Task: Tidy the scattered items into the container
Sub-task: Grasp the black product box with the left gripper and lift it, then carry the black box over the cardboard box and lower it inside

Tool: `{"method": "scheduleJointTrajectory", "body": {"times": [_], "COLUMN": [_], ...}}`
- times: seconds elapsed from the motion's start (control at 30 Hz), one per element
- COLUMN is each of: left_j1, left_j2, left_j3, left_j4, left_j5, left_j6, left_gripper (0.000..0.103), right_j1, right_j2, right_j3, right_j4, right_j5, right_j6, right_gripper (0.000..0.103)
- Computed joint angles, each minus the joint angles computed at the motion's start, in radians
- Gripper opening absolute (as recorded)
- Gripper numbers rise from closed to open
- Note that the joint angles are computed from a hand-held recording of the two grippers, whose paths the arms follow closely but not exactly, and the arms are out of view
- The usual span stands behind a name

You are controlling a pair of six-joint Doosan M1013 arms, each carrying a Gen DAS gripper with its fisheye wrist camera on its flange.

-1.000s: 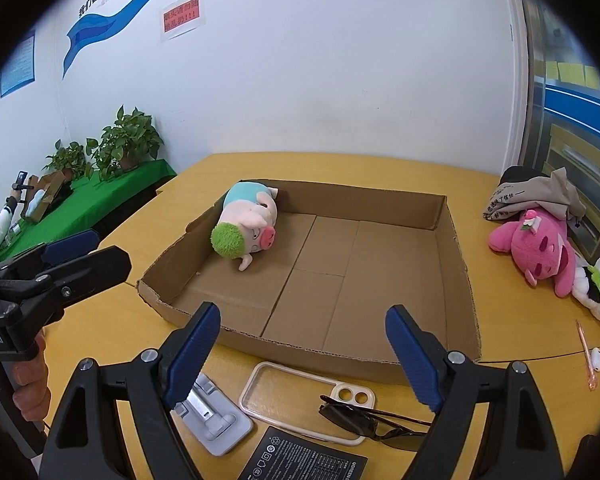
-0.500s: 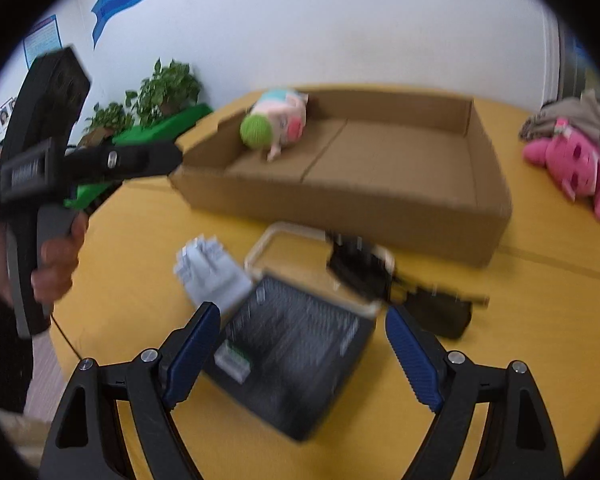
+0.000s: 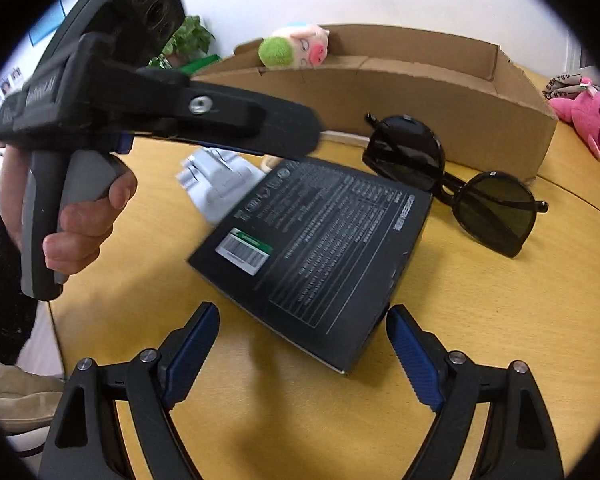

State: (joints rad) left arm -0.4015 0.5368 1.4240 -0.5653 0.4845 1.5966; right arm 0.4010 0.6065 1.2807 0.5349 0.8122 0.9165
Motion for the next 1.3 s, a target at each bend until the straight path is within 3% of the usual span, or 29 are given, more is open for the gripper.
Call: {"method": "scheduleJointTrajectory", "body": {"times": [0.1, 0.27, 0.37, 0.77, 1.3], "left_j1": [0.010, 0.006, 0.014, 0.004, -0.007], "left_j2": [0.022, 0.026, 0.020, 0.009, -0.098], "left_j3": [-0.019, -0.019, -0.003, 0.008, 0.051], "left_j4": [-0.065, 0.013, -0.034, 0.023, 0.289], "left_j5": [0.044, 0.046, 0.041, 0.030, -0.119], "left_j6": [0.078, 0.023, 0.051, 0.025, -0.123], "left_gripper": [0.093, 0.076, 0.075, 0.075, 0.073], "right_j1": [-0.001, 0.000, 0.001, 0.016, 0.042], "right_j2": [0.001, -0.001, -0.004, -0.016, -0.051], "right_j3": [0.005, 0.013, 0.021, 0.044, 0.003], "right_j4": [0.001, 0.009, 0.010, -0.008, 0.003], "right_j5": [-0.013, -0.033, -0.046, -0.091, -0.186], "right_j6": [0.014, 0.019, 0.014, -0.004, -0.116], "right_gripper": [0.086, 0.089, 0.090, 0.090, 0.089]}}
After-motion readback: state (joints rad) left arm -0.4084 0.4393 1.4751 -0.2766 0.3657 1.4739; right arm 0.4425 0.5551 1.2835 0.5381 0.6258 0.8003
